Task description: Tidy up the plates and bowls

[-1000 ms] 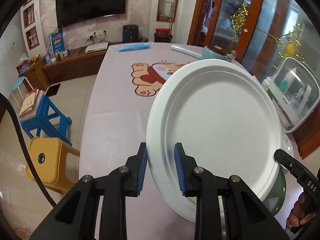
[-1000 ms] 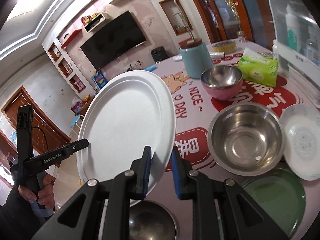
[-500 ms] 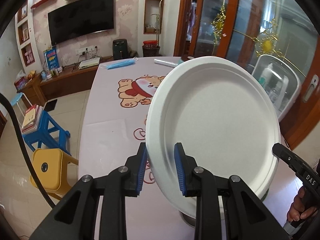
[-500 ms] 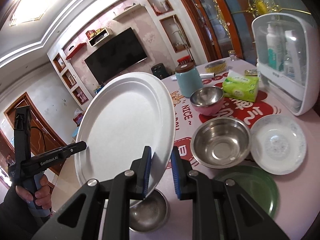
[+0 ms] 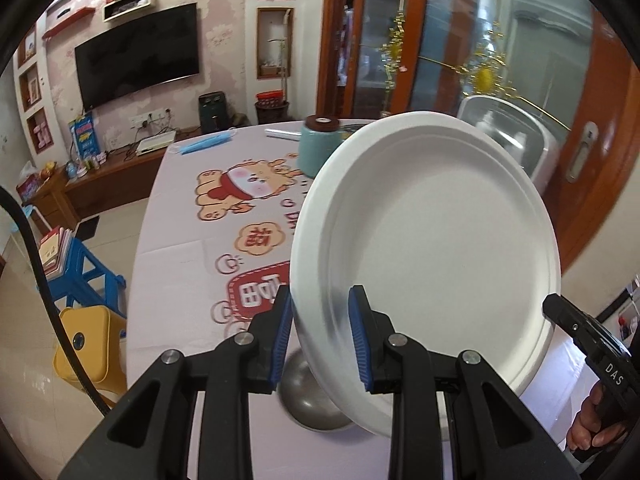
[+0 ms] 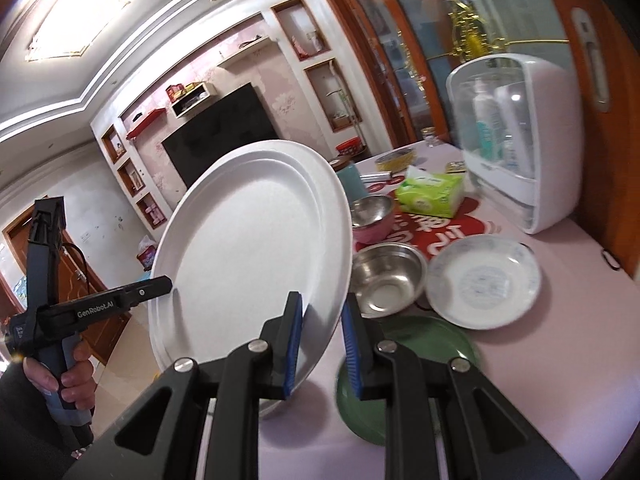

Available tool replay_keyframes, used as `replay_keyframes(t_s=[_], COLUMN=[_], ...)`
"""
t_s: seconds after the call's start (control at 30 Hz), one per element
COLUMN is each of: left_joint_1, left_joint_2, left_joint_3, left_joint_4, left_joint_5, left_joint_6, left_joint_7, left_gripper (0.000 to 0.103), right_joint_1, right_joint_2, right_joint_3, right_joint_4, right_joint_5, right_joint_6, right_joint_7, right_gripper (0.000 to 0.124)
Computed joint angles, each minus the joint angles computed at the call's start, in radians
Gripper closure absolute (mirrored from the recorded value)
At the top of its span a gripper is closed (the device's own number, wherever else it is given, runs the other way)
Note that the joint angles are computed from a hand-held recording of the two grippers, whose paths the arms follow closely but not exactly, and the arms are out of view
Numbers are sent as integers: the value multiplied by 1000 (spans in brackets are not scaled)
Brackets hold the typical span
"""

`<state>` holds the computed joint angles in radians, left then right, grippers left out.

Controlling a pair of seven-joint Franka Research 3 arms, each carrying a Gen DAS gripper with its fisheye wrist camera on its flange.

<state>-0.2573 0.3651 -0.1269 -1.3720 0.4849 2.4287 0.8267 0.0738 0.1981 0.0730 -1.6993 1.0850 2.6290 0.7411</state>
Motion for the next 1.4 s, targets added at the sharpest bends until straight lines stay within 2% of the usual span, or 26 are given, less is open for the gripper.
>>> replay_keyframes(t_s=[0.23,0.7,1.0,1.4], left_joint_1=[-83,-242,-291,-313], left_joint_2=[33,86,121,155], left_joint_3=[-10,-26,-37,-56], left_joint_4=[67,117,104,46], left_joint_5=[49,110,96,59], left_joint_6=[-55,-141,-176,-161], left_joint_7=[-60,-250,-326,-401], left_gripper=[76,75,75,75], right_joint_1=[-36,-107,-148,-180], right_joint_2=[-100,-207,-225,-200], right_joint_3=[-51,-163,-194,-202], right_joint_4=[-108,-217,-270,-299], right_joint_5=[24,-75,-181,-336], right_joint_6=[-44,-207,-280,-330], right_joint_7=[-55,-99,-78,4], right_gripper=[104,104,103,103])
